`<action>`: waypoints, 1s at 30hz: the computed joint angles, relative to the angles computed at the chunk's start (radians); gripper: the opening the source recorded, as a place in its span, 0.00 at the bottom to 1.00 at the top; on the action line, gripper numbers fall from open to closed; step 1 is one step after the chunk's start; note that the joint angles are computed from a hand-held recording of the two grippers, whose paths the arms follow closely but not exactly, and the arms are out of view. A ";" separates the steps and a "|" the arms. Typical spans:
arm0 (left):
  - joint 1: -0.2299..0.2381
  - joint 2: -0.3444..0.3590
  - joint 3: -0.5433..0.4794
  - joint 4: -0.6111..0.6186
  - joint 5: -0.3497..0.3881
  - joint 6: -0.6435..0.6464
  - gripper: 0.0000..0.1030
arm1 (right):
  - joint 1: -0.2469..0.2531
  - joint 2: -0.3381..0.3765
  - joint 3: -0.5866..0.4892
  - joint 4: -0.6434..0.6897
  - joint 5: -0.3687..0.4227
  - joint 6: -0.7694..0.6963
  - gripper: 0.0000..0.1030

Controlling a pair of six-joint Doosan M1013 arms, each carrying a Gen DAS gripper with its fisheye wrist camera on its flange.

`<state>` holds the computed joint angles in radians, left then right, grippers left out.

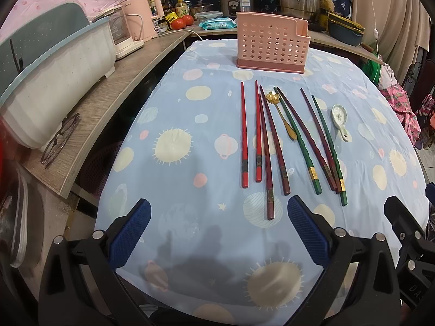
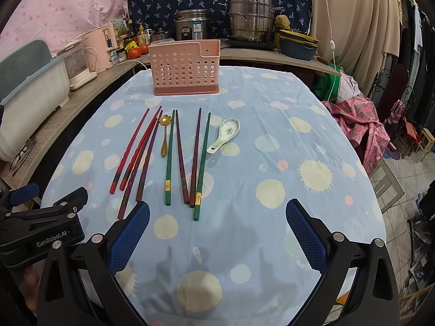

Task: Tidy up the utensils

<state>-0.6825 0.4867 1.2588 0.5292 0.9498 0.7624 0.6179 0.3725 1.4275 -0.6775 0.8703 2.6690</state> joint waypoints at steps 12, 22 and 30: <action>0.000 -0.002 0.003 0.001 0.001 -0.005 0.93 | 0.001 -0.003 0.006 -0.004 -0.010 0.001 0.93; 0.005 0.001 -0.001 -0.017 0.010 0.003 0.93 | 0.002 -0.003 0.003 -0.007 -0.007 0.000 0.93; 0.020 0.021 -0.026 -0.053 0.037 0.016 0.93 | -0.016 0.003 -0.001 0.013 -0.007 0.014 0.93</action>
<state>-0.6628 0.5079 1.2324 0.4760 0.9867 0.7780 0.6016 0.3754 1.4269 -0.6645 0.8630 2.6829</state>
